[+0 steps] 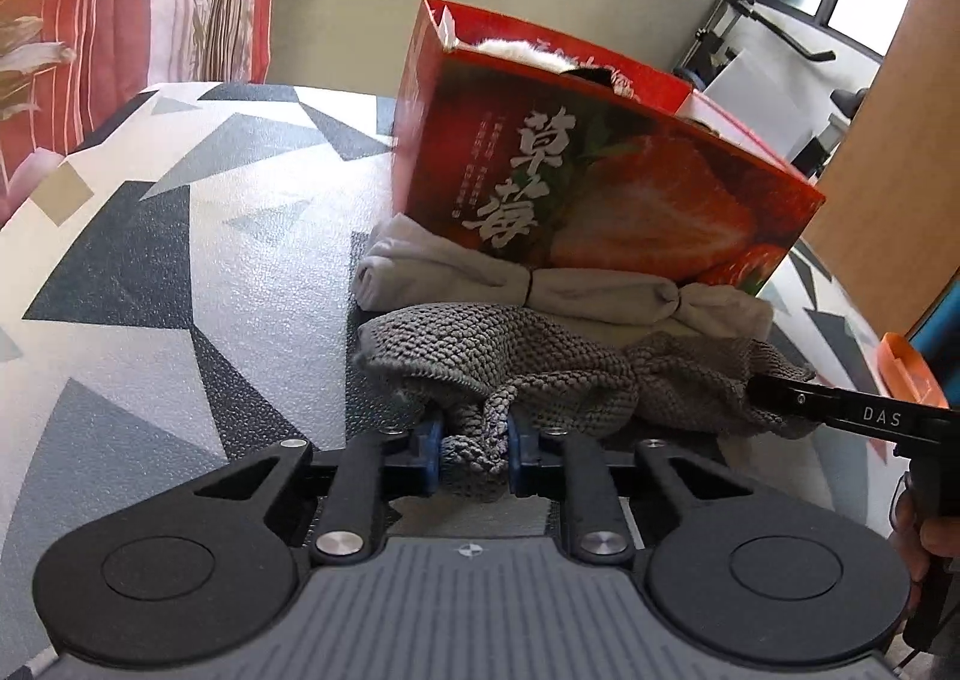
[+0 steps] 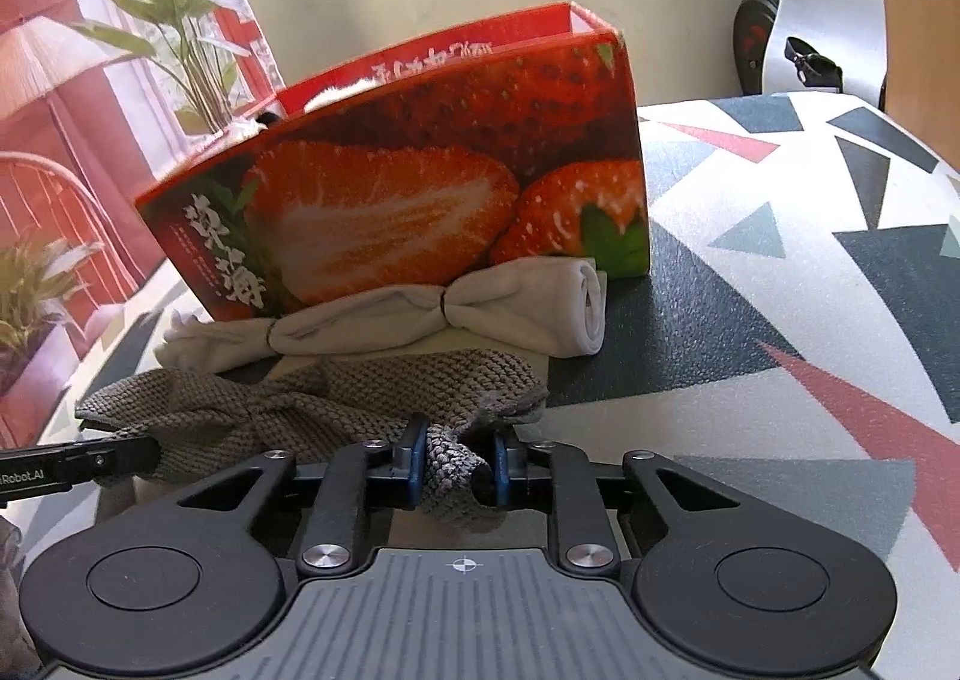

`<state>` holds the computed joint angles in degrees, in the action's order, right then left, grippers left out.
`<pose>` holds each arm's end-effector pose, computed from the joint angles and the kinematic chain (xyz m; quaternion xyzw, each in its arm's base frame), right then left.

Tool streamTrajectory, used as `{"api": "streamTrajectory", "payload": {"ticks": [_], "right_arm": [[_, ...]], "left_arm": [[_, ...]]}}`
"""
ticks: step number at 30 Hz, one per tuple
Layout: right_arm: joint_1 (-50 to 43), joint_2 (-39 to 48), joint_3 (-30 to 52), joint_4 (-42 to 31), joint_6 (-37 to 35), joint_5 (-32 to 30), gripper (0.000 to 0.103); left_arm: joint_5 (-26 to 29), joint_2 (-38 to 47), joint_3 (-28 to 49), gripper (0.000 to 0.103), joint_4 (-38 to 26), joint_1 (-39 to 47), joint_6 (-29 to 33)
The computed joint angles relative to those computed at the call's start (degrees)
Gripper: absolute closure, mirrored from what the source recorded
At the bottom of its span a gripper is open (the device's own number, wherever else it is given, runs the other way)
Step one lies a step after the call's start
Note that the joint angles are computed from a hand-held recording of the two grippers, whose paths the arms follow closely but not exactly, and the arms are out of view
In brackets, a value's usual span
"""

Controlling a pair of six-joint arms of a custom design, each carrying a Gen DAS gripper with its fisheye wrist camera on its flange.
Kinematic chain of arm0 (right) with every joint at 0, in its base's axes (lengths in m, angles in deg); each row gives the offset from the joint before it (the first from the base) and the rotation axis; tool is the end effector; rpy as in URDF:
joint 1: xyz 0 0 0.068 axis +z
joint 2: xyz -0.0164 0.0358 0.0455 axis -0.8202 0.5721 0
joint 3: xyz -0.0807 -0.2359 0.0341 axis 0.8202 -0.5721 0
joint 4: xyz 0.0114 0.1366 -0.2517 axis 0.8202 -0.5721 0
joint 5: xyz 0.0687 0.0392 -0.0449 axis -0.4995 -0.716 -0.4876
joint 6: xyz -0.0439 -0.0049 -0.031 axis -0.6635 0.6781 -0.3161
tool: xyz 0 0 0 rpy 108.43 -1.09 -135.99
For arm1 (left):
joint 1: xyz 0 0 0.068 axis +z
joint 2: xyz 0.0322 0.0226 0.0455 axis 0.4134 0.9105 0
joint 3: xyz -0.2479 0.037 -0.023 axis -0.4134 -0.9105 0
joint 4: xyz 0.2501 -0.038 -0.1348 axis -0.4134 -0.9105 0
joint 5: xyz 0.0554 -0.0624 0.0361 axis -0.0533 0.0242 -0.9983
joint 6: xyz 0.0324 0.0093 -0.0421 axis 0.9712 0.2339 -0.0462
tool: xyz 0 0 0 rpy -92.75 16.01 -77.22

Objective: Organize soft objects
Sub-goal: 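Lift the grey knit cloth and carry it over the red box with both grippers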

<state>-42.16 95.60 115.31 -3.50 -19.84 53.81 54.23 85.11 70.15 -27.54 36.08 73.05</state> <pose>0.3400 0.0876 0.0755 -0.0558 0.9144 0.2006 0.3472 0.2490 0.0412 0.0810 -0.0640 0.9166 -0.1030 0.3808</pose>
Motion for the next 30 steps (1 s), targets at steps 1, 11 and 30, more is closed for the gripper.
{"api": "streamTrajectory", "payload": {"ticks": [1,11,30], "right_arm": [[-0.14,-0.81,-0.55,0.21,0.09,-0.31,0.085],[-2.28,-9.55,-4.55,1.13,-0.13,-4.37,0.086],[-3.11,-17.07,7.23,-10.41,-3.05,-7.46,0.086]], "left_arm": [[0.16,-0.63,-0.16,0.082,-0.16,0.01,-0.04],[1.84,-15.16,-3.05,0.082,-6.72,-0.01,-0.11],[7.74,-18.03,11.87,0.082,-22.32,0.74,5.73]]}}
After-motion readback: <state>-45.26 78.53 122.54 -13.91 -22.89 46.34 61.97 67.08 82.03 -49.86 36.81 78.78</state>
